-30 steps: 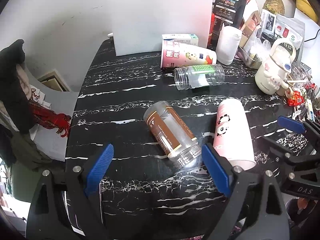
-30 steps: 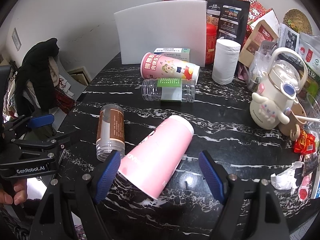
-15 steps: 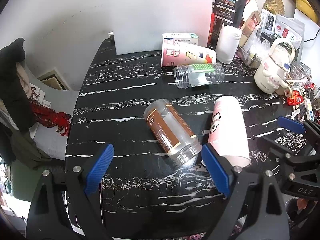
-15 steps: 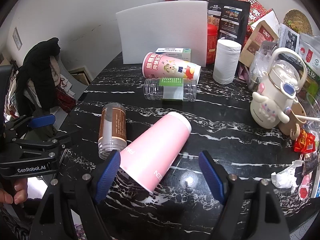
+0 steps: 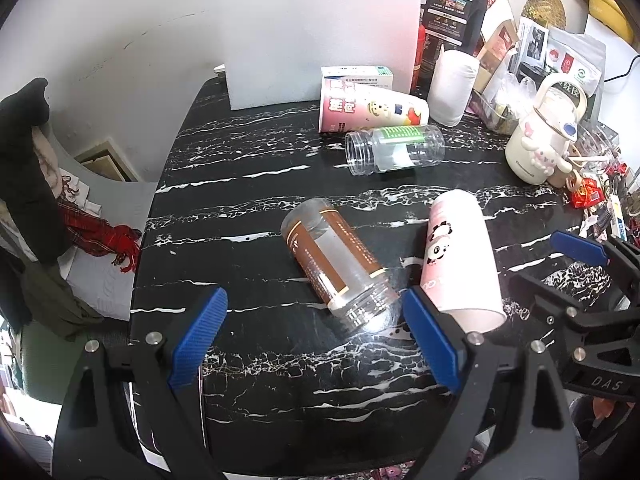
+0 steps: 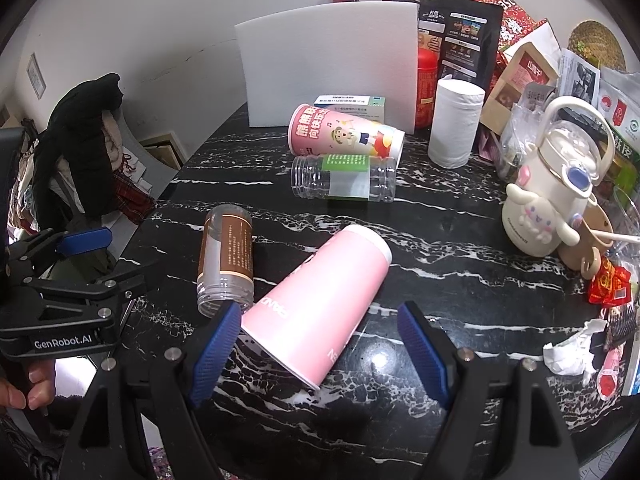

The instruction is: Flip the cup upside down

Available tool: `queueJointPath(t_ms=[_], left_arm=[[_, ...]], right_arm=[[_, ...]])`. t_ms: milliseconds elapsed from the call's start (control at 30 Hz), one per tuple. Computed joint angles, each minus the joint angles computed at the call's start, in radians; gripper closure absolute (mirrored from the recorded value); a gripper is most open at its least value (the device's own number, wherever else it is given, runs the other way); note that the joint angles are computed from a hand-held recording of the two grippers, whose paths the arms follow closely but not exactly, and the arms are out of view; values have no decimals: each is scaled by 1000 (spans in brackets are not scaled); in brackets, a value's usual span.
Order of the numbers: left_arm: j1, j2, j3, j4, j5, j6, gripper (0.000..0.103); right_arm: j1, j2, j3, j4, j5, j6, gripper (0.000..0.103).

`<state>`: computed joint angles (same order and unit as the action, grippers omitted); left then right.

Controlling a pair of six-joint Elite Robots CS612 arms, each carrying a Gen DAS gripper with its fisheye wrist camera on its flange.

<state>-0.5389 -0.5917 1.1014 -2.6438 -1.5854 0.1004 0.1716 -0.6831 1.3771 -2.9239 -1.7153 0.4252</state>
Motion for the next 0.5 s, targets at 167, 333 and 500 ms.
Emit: queueJointPath(t_ms=[167,333,500], left_arm=[[0,1,-3,8,-6,-3,14],[-3,11,-24,23,-1,2,14],[-4,28,-57,47,1,5,14]], right_arm=[[-2,0,-1,0,9,0,22],[-5,3,-3,1,15,0,22],[-13,8,-10,6,23,-1,22]])
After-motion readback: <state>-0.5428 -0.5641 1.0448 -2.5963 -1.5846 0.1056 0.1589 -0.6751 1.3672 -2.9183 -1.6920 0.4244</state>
